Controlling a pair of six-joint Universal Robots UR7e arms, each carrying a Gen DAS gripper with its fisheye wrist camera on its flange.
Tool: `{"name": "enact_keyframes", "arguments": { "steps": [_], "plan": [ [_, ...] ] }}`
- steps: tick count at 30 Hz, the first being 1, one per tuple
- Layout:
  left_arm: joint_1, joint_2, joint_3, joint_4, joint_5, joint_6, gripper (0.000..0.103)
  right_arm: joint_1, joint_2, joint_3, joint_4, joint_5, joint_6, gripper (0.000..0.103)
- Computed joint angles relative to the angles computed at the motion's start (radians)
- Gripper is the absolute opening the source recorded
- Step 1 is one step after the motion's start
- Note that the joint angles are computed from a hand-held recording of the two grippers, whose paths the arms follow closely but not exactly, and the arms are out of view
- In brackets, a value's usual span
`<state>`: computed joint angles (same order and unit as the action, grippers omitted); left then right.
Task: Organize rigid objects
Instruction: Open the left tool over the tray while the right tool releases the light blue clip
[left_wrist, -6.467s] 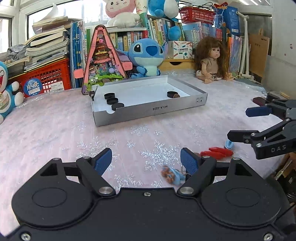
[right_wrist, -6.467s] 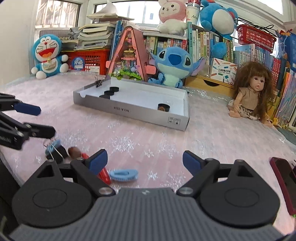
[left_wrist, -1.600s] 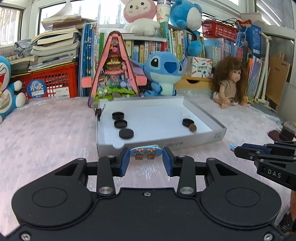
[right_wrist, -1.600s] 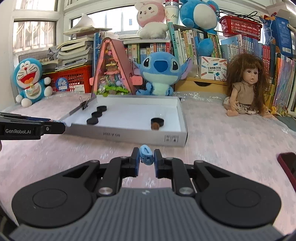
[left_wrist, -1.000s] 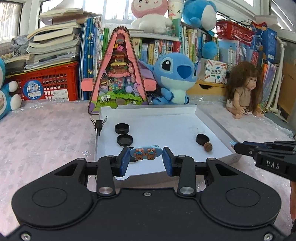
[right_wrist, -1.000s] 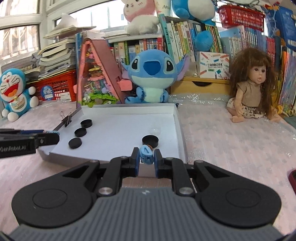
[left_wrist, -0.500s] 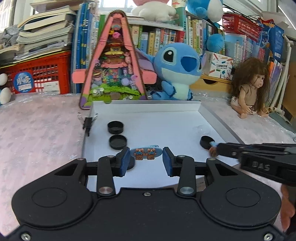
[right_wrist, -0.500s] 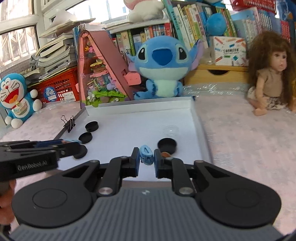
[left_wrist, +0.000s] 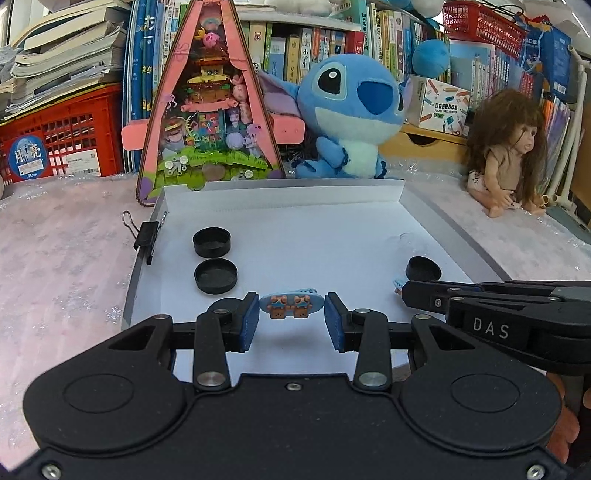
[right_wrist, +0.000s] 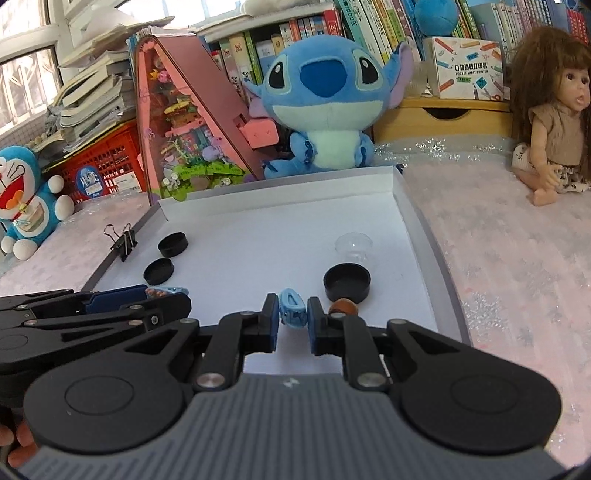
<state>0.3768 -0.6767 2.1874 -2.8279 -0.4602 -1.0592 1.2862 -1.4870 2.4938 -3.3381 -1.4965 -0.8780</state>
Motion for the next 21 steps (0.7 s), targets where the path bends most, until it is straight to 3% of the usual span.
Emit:
{"name": "enact_keyframes", "arguments": {
  "steps": [21],
  "plan": [
    [0.014, 0.019, -0.016, -0.001, 0.009, 0.025, 0.036, 0.010, 0.038, -0.003, -0.049, -0.026, -0.012, 0.020]
  ]
}}
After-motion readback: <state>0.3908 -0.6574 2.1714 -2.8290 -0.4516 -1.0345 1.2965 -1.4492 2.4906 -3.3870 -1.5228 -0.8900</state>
